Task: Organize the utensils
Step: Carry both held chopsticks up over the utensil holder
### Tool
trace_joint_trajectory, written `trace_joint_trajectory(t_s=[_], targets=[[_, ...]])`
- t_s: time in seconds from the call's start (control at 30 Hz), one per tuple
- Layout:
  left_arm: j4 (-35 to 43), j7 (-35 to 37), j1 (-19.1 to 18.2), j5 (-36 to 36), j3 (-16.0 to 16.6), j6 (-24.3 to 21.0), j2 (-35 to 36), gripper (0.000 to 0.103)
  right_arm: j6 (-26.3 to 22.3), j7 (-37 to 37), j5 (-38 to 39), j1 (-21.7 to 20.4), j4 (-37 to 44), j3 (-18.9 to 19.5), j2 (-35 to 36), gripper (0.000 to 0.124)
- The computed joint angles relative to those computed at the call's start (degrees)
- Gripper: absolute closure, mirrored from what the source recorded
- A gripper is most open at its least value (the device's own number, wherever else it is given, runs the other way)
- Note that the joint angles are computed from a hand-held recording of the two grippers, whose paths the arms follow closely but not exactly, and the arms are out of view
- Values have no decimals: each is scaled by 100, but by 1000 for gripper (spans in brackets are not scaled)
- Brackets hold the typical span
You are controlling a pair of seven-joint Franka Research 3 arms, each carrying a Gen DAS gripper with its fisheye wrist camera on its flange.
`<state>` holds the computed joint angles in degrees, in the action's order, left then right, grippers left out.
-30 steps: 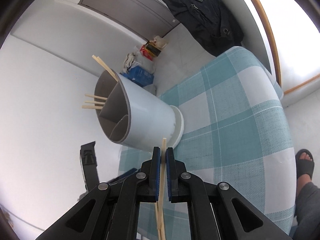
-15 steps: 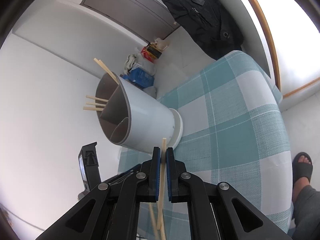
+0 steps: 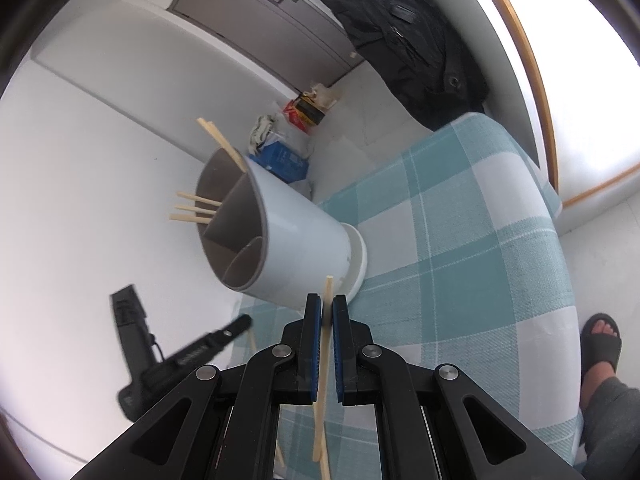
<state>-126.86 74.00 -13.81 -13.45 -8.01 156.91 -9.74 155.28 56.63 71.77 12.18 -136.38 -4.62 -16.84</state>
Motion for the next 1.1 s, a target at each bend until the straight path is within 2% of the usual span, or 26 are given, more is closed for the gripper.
trace_joint_trajectory(t_s=[0.17,0.37,0.67,0.87,1.1], targets=[[-276,187,-139,-142,80,535,-268,101,335,-464,152,151,-33,83,-152,119],[-466,758,-429,-477,364,754,-491,101,797,-574,-19,378,-90,194,-302,119],[-550,1210,-629,-443,486,725,-824,101,1291,-912,90,750,51,197,-238,119],[-542,1432,-720,-450,582,703,-910,101,1539,-1049,-71,919,149,221,-181,119],[-351,1509,-742,-424,568,669,-945,101,1697,-876,-538,993,254,248,-250,119]])
